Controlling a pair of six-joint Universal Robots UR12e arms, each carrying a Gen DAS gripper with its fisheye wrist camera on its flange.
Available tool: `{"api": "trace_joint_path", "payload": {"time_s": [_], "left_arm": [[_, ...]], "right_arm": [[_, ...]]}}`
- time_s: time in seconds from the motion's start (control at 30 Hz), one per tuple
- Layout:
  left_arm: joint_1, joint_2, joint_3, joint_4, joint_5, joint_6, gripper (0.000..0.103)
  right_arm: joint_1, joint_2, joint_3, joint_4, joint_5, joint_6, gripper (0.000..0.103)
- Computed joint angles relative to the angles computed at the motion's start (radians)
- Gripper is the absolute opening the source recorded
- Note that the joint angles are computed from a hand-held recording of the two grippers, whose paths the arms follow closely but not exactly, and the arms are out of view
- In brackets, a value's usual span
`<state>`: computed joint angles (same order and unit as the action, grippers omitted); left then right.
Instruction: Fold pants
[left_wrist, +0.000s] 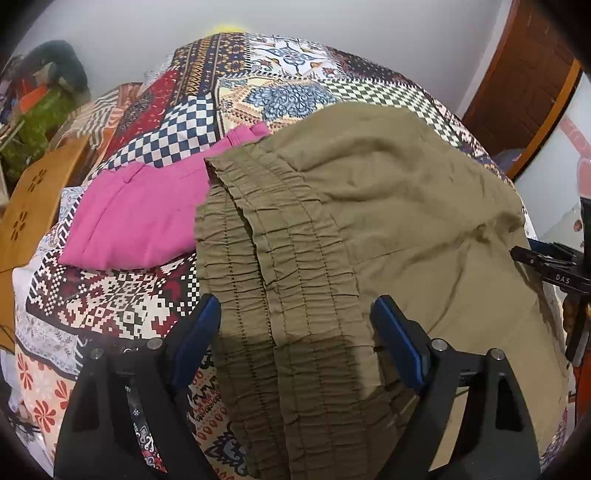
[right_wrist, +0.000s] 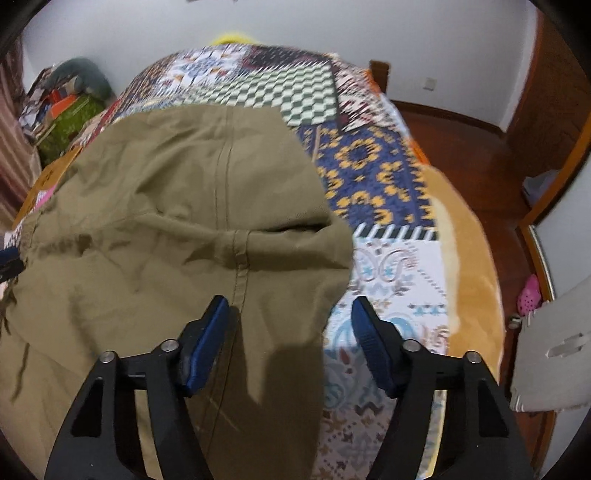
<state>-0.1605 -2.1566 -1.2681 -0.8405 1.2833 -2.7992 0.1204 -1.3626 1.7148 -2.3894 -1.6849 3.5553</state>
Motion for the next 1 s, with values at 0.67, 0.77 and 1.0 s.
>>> {"api": "trace_joint_path", "payload": {"time_s": [0.67,0.77,1.0], "left_arm": [[-0.002,0.02,-0.004,-0.07,-0.04,0.078,0.047],[-0.003,0.021,-0.005,-0.066,-0.033,0.073,0.047],[0.0,0.019,0.006,-0.092,-0.036,0.041,0.048]], "right_arm": [[0.025,-0.031,0.045,-0.013,-0.046,-0.03,0.009],[0.024,-0.045,0.058,-0.01,-0.037,-0.016,0.008],[0.02,-0.059,0.076,-0.029,-0.014,0.021,0.009]]}}
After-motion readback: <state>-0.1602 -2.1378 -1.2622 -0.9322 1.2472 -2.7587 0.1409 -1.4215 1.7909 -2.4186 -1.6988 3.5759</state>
